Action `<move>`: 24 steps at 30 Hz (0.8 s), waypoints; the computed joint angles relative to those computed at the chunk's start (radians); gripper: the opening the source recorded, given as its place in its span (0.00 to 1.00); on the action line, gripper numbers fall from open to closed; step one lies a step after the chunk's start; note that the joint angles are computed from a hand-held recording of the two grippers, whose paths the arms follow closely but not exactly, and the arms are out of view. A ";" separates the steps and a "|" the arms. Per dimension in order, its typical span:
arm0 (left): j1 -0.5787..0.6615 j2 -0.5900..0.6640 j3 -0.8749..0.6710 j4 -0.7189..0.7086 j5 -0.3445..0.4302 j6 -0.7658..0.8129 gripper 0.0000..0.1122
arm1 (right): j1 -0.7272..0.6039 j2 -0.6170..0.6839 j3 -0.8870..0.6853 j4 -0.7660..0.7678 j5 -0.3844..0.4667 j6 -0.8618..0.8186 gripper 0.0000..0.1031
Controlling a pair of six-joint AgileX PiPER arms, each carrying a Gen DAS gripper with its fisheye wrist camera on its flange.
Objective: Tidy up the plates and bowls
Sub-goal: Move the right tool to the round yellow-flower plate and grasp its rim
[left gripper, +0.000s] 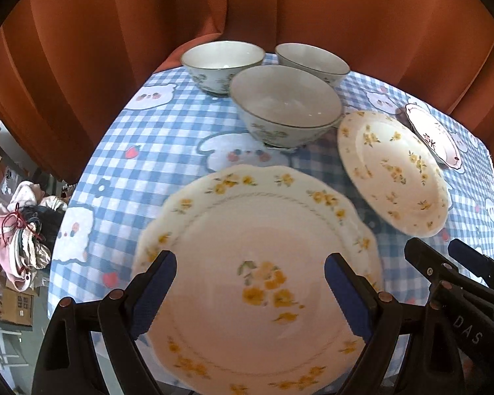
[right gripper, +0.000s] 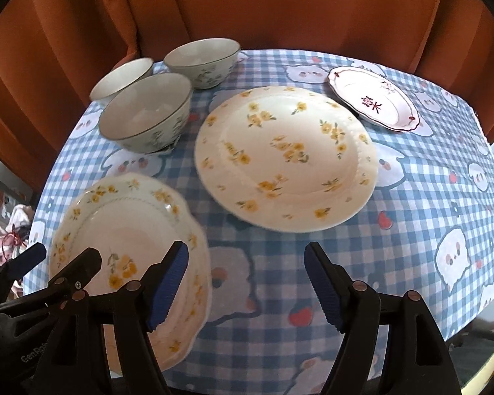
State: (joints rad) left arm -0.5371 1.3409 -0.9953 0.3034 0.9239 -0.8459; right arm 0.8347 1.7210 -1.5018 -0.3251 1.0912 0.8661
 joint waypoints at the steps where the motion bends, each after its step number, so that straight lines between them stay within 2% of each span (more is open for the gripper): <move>1: -0.015 0.014 -0.017 0.008 0.007 -0.018 0.83 | -0.018 -0.011 0.014 0.013 -0.008 -0.016 0.75; 12: -0.109 0.249 -0.260 0.046 0.061 -0.138 0.83 | -0.253 -0.054 0.064 0.120 -0.078 -0.250 0.83; 19: -0.125 0.403 -0.436 0.033 0.105 -0.164 0.83 | -0.396 -0.022 0.034 0.198 -0.105 -0.401 0.85; 24: -0.135 0.500 -0.545 0.047 0.132 -0.175 0.82 | -0.453 0.024 -0.004 0.193 -0.117 -0.461 0.85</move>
